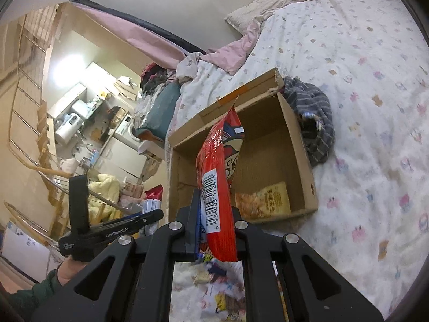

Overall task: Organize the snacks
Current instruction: 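Carry the red-and-white bar with the left gripper while the right gripper carries the red bag into the box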

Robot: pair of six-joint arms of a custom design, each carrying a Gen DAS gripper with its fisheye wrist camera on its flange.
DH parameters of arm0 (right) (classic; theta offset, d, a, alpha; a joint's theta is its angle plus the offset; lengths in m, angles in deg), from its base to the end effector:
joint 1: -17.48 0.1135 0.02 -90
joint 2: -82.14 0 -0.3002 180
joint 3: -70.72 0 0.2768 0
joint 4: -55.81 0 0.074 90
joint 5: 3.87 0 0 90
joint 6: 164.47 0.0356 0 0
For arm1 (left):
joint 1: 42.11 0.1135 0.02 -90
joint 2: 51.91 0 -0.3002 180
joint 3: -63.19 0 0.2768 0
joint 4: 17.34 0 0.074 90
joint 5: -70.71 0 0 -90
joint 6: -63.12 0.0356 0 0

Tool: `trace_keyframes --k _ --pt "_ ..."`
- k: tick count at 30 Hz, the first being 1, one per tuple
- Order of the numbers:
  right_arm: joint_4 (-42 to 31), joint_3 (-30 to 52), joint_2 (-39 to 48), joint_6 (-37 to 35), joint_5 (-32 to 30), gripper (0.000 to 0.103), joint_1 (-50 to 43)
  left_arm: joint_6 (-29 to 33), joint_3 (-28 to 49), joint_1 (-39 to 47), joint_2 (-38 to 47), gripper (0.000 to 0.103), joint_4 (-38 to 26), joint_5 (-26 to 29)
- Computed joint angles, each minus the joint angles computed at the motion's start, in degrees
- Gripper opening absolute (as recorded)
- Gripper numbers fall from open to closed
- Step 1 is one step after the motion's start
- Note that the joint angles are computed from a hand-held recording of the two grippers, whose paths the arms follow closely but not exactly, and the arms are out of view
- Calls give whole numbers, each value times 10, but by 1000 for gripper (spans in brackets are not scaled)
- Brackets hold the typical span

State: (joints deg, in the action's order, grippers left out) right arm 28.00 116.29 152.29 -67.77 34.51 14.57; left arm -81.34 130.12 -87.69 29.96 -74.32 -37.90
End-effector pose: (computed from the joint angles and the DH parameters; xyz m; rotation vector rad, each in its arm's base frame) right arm 0.2296 0.0163 0.2046 -0.1839 2.3126 1.1323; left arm 0.2030 -0.1909 0.2369 -0.2784 2.6791 -0.0448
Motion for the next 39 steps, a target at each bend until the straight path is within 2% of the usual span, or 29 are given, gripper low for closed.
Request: trace_keyframes --k 4,10,14,18,24,31,39 --pt "38 46 67 24 41 9 37 36 25 34 47 28 31 14" --pt "72 98 146 41 71 9 78 68 56 71 110 28 62 19" --pt "100 111 186 52 80 9 98 86 57 89 137 28 92 8" --pt "129 109 224 59 81 9 114 96 51 99 157 28 114 20" --pt "112 136 277 39 105 9 156 107 53 85 185 28 126 23" --pt "99 158 320 29 138 9 187 109 47 84 181 28 126 5" --pt "84 164 332 13 183 9 197 111 36 92 181 28 133 21"
